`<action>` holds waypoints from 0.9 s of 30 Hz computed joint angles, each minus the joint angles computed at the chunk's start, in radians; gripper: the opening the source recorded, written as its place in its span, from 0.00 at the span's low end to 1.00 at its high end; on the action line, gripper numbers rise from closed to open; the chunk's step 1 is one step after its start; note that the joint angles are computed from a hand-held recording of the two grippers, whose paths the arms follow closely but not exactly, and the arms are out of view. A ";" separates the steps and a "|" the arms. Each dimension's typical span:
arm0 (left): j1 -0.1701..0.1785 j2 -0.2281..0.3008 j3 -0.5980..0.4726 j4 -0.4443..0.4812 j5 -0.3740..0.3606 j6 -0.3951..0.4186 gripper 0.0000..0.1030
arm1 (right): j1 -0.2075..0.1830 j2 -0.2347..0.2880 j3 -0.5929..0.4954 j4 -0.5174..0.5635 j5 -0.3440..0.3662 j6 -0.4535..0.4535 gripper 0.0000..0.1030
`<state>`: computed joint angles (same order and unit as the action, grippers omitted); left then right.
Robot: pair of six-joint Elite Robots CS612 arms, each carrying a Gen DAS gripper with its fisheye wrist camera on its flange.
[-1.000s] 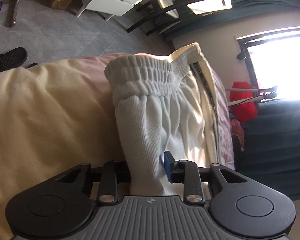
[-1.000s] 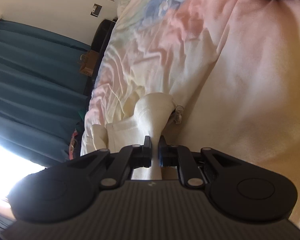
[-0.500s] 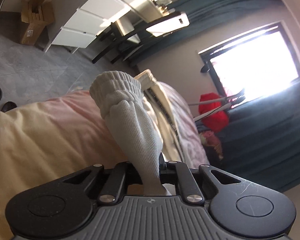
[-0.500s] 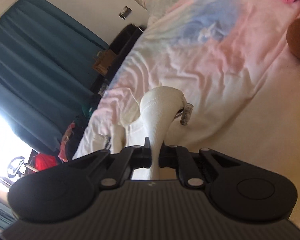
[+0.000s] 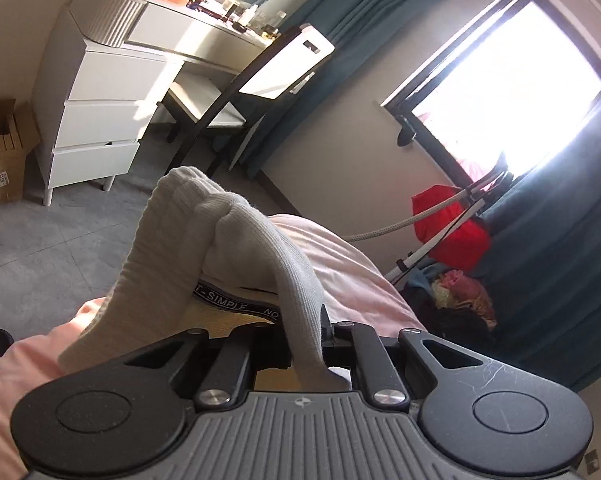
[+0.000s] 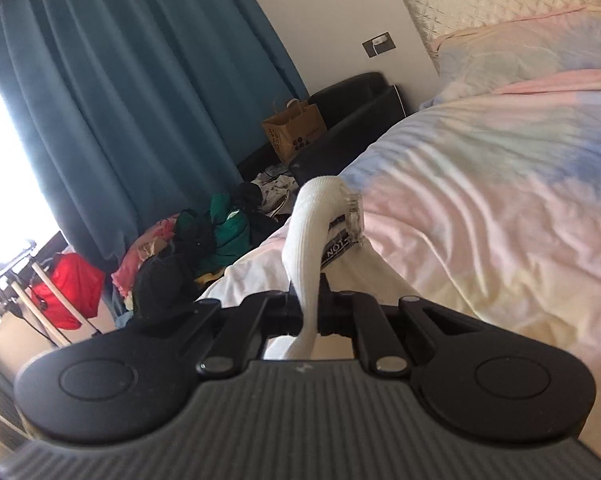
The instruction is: Fold clothes
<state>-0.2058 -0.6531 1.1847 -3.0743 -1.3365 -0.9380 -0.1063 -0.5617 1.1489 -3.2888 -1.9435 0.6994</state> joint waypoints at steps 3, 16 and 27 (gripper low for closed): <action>0.005 0.094 -0.189 0.187 -0.003 -0.010 0.10 | 0.003 0.094 -0.173 0.164 -0.012 0.013 0.08; -0.004 0.267 -0.539 0.569 0.059 0.090 0.35 | -0.007 0.206 -0.359 0.363 0.087 -0.013 0.32; -0.005 -0.038 0.028 0.209 -0.036 0.065 0.77 | -0.026 -0.023 0.194 -0.210 0.240 0.210 0.81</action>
